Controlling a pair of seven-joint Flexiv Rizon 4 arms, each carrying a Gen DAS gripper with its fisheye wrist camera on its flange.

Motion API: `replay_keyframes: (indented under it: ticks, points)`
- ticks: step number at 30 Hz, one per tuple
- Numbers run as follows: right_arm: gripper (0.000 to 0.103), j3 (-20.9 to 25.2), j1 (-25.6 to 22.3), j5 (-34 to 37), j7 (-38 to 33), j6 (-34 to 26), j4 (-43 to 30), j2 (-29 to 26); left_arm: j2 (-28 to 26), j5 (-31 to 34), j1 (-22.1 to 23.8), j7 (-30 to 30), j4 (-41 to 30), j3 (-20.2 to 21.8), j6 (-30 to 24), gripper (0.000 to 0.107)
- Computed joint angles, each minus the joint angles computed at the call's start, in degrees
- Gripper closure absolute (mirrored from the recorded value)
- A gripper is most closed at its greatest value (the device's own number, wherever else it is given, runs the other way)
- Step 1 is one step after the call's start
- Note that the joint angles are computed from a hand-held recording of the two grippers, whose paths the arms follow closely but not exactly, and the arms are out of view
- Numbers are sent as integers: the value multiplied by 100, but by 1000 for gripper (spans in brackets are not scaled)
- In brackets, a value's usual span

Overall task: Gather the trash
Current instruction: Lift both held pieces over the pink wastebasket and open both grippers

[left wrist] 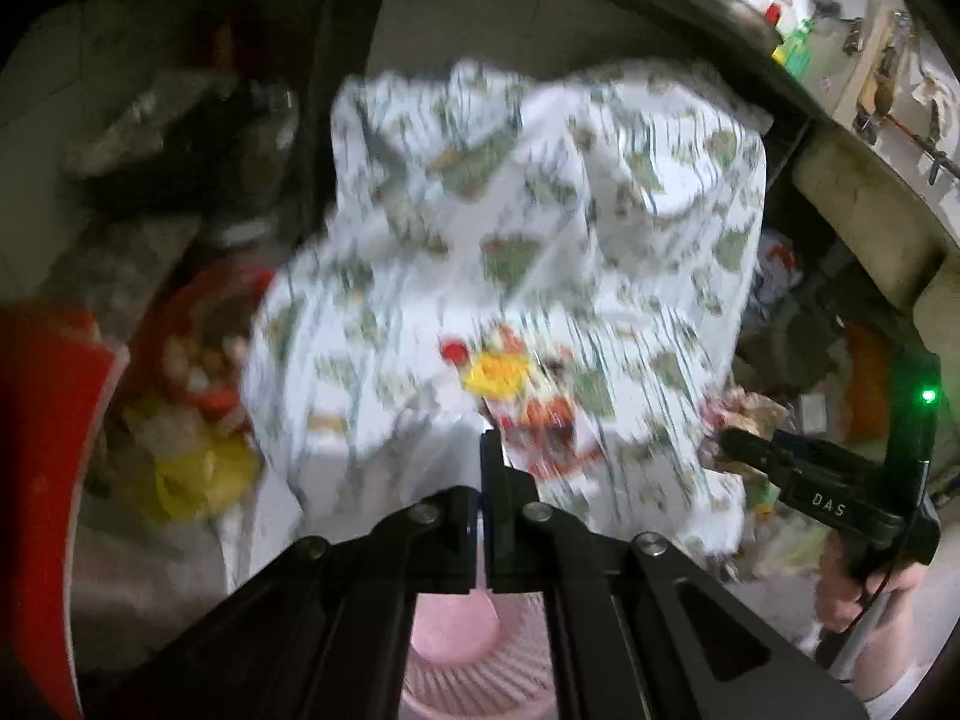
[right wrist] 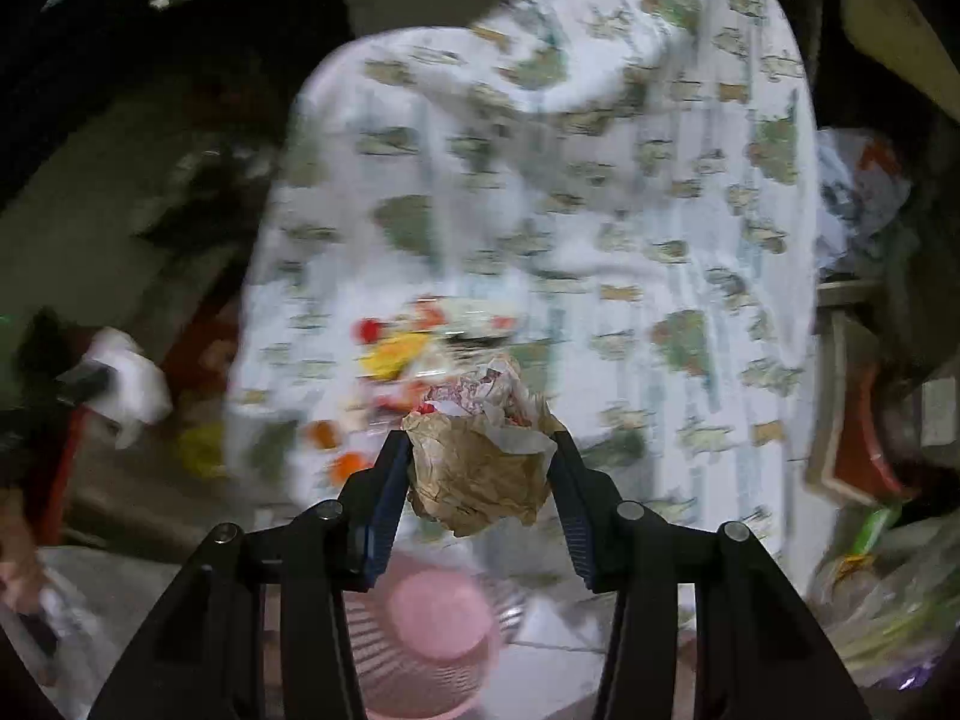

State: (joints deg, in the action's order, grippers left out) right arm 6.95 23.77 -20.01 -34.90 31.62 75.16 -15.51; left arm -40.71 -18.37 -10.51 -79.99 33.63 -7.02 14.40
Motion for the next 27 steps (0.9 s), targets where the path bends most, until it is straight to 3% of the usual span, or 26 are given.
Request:
replay_keyframes:
  ticks: [4,7,11,16,22,27]
  points:
    - [54,129,94,351,139,-112,-82,-79,-494,-137,12,-370,-875,-15,-1651,106]
    - [54,207,134,657,217,-243,5,-168,-438,-49,-57,-320,-531,21,-2024,106]
    - [54,438,-38,1805,-11,-246,107,-443,-787,-99,-136,-657,-470,-4,-2753,106]
    - [54,392,77,1927,62,-730,114,-910,-824,21,-239,-644,203,11,-2628,106]
    - [53,287,84,2053,727,8,740,-1047,-671,393,-414,-524,1271,167,-1721,105]
    - [53,470,-70,2543,1193,1021,1424,-1042,-649,791,-530,-329,1452,252,-1769,76]
